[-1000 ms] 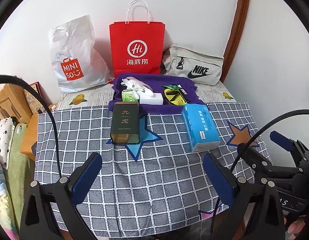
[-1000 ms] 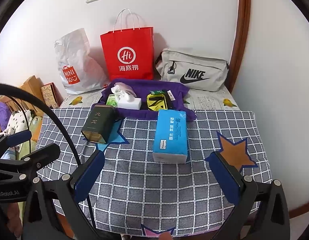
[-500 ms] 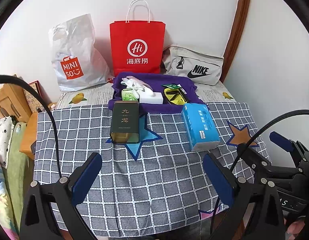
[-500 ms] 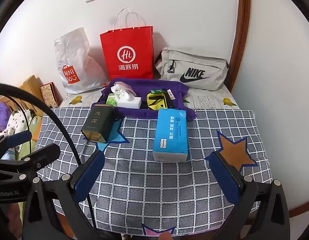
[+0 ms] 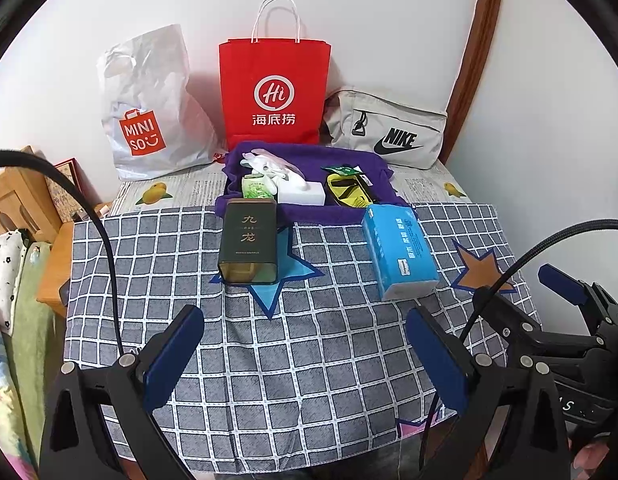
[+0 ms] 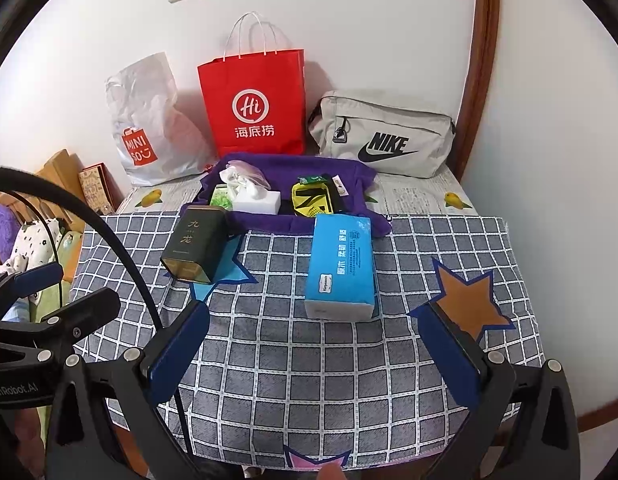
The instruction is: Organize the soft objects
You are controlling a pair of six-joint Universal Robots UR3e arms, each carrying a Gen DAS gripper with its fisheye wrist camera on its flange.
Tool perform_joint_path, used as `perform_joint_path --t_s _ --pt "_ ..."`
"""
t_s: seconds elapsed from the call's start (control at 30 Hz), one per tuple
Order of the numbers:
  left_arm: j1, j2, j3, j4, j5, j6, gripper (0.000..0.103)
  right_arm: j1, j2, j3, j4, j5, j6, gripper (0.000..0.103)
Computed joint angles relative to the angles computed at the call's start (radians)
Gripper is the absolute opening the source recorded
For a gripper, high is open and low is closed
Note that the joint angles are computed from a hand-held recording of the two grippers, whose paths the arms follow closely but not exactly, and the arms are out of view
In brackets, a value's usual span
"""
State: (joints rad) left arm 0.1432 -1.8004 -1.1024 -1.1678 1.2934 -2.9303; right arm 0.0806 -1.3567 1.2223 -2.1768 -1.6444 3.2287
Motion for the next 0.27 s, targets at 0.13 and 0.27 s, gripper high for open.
perform_joint_path --t_s 0.13,0.27 --pt "-0.007 -0.009 0.003 -0.002 0.006 -0.013 0.102 0.006 0.01 -0.012 0.008 -0.009 0.004 0.103" --pt "-0.014 -0.028 0.016 -0.004 0.015 -0.026 0.102 0.01 0.026 -0.023 0.014 -0.012 0.011 0.103"
